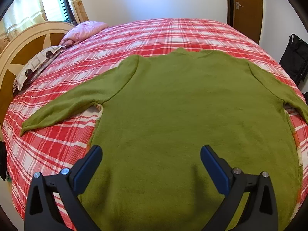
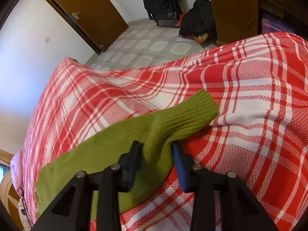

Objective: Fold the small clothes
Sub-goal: 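Move the right tool to the sweater sleeve cuff and grasp it, then fold the gripped sleeve across the sweater body with the right tool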

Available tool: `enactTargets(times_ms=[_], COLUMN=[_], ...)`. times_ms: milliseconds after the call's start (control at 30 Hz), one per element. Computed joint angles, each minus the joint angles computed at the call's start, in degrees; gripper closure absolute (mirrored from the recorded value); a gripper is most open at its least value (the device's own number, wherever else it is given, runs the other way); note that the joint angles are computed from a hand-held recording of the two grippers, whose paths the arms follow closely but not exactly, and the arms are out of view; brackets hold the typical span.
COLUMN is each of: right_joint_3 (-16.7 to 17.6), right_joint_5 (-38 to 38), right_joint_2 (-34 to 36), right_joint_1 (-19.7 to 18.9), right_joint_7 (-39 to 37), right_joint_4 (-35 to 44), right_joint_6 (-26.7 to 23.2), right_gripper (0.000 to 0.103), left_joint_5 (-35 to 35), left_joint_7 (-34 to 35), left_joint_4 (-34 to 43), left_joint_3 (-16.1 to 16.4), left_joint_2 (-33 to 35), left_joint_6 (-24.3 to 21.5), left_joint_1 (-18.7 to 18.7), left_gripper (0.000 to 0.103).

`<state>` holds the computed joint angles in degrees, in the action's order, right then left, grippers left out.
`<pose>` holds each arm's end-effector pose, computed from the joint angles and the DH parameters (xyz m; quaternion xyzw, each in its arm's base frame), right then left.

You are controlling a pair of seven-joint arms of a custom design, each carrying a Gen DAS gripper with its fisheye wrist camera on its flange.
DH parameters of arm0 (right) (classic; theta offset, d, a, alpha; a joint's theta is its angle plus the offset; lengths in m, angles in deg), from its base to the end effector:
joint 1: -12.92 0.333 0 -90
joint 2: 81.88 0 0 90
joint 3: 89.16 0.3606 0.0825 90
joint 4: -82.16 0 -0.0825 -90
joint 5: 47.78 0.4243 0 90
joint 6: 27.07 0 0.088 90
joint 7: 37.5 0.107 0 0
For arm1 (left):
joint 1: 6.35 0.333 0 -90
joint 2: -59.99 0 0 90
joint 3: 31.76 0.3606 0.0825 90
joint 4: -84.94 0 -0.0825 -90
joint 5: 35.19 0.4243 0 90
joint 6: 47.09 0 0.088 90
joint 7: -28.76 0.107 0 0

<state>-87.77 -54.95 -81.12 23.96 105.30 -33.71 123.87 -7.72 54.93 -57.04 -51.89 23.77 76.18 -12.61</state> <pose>0.6209 0.1400 0.5371 -0.4395 0.8475 -0.1071 0.2779 0.3665 -0.1820 0.5529 -0.8038 0.4916 -0.1131 0.3153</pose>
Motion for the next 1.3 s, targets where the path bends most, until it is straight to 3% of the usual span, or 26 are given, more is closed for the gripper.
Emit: enactTargets(times_ms=[33,233,300,500,633,767,967,1100,1200,1300], right_joint_3=[0.0,2.2,3.1,6.0,7.5,7.0,4.7,2.6,2.1,1.7], right_joint_5=[-1.3,-19.5,-21.4,-16.7,-18.1,-23.2,-23.0,-21.4,-17.8,-14.4], right_joint_2=[-0.2,-2.6,-2.3,3.3,10.9,21.3,34.5,37.0,39.5,42.4], right_joint_1=[0.1,1.4,2.5,8.8,16.1,24.8,34.4,37.6,38.6,39.2], right_joint_7=[0.6,5.8,4.3,-7.9,-12.9,-16.0,-21.3,-22.7,-24.4,-26.3], right_joint_4=[0.1,4.7,7.3,19.9,31.2,43.3,55.5,55.8,58.4,62.8], right_joint_6=[0.1,-1.8,-2.2,-2.6,-4.0,-7.6,-14.0,-13.3,-12.5,-13.2], right_gripper=[0.089,0.090,0.090,0.091,0.091,0.091,0.091,0.091,0.098,0.098], left_joint_5=[-0.1,-0.1,-0.5,-0.5,-0.7,-1.2,-2.5,-2.2,-2.1,-2.6], left_joint_7=[-0.1,-0.1,-0.4,-0.7,-0.7,-0.7,0.8,2.3,3.0,3.4], left_joint_4=[-0.2,-1.4,-2.1,-4.4,-6.5,-9.3,-13.4,-15.6,-17.0,-17.9], left_joint_3=[0.2,0.8,1.2,1.7,2.4,3.5,5.4,5.9,6.6,7.1], left_joint_2=[-0.2,-2.2,-3.4,-7.7,-12.0,-17.1,-24.1,-27.5,-28.4,-29.0], left_joint_6=[0.2,0.7,1.0,1.5,1.3,0.6,-1.4,-3.0,-3.2,-2.9], left_joint_1=[0.0,0.5,0.8,2.7,4.0,5.7,8.3,10.4,11.9,12.8], left_gripper=[0.000,0.000,0.000,0.000,0.000,0.000,0.000,0.000,0.000,0.000])
